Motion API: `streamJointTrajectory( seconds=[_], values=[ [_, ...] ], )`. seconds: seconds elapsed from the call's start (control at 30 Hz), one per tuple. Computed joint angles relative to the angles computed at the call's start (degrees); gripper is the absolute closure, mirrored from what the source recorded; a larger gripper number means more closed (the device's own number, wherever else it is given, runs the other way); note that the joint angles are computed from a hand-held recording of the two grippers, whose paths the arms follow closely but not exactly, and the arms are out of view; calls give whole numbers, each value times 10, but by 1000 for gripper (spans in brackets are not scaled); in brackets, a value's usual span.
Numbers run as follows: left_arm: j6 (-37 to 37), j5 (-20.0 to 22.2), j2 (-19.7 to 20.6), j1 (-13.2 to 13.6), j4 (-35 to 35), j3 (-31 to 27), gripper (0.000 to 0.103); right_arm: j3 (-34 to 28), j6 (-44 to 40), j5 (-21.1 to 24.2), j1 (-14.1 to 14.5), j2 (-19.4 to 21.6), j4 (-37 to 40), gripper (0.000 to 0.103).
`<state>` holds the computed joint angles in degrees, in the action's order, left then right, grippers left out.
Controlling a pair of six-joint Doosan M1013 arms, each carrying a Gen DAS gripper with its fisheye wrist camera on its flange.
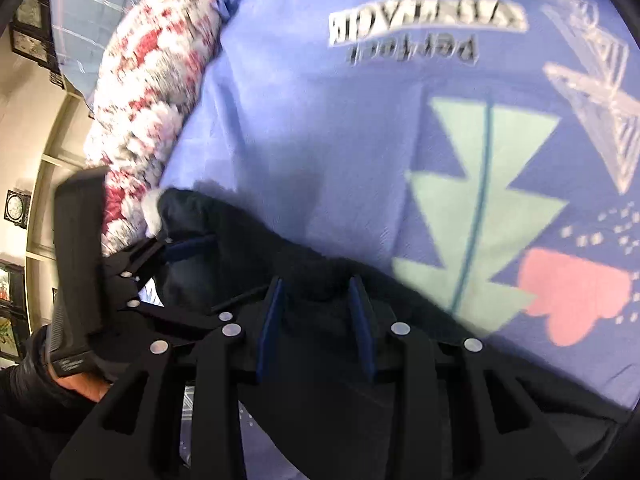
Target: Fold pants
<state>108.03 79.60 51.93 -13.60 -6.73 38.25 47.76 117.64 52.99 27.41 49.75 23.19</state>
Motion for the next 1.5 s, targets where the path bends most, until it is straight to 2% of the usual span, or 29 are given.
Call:
streamJointTrajectory(
  seconds=[0.07,0.13,0.2,0.27,0.33,0.4,0.43,0.5,0.57,0.67,0.7,0.73,0.77,0.8,0.87,0.93,1.0,1.07,1.13,1.17,1.2,1.27,1.3,1.37,1.4,1.43,1.47,1.5],
  values=[
    [7,-9,-5,0,0,10,6,-16,22,12,1,12,-12,71],
    [6,-12,-6,2,-7,13,6,-10,36,2,1,10,-15,90],
    [-4,-7,-9,5,-11,11,7,-2,23,-11,-2,4,-7,93],
    [1,-19,-20,10,-20,23,7,7,21,-31,-1,-8,-21,93],
    [22,-58,-39,14,-17,55,7,13,21,-48,-3,-15,-27,94],
    [18,-63,-41,12,27,66,7,-12,29,-24,2,-1,-70,94],
    [8,-40,-32,16,29,56,7,-25,36,-8,4,8,-90,94],
    [15,-50,-37,21,14,67,7,-65,39,31,14,33,-153,94],
    [16,-48,-38,18,27,70,7,-65,38,22,17,34,-172,95],
    [11,-42,-38,21,15,64,7,-34,49,-6,12,15,-153,95],
    [8,-36,-37,25,8,61,7,-18,61,-21,14,5,-166,91],
    [-1,-24,-33,28,-3,49,7,-3,91,-29,18,-7,-206,81],
    [-8,-17,-30,30,-11,39,7,14,137,-30,24,-20,-261,75],
    [-17,-14,-28,33,-16,33,7,34,170,-37,27,-34,-291,74],
    [-26,-18,-28,35,-17,26,7,72,173,-62,27,-56,-281,74],
    [-28,-24,-26,36,-11,20,7,95,141,-71,27,-69,-241,77],
    [-41,-14,-14,34,-3,0,7,121,93,-88,22,-77,-166,81],
    [-48,-18,-9,33,6,-4,7,119,121,-49,24,-71,-196,85],
    [-46,-26,-1,30,24,-15,7,145,172,-65,22,-82,-228,103],
    [-45,-29,0,28,34,-15,7,180,220,-105,17,-99,-236,103],
    [-46,-27,4,24,40,-21,7,193,252,-115,17,-107,-255,103],
    [-49,-19,6,26,36,-28,7,197,314,-89,23,-117,-313,100],
    [-53,-13,7,27,31,-32,7,207,316,-98,23,-124,-307,93],
    [-47,-9,6,27,19,-37,7,248,285,-159,19,-148,-241,84],
    [-38,-28,0,25,37,-25,7,262,287,-152,21,-156,-241,70],
    [-38,-36,-1,22,54,-21,7,262,309,-127,25,-157,-269,65],
    [-42,-38,-4,20,64,-10,7,276,344,-107,28,-165,-307,65],
    [-49,-27,1,22,59,-17,7,297,377,-117,27,-176,-315,71]
  ],
)
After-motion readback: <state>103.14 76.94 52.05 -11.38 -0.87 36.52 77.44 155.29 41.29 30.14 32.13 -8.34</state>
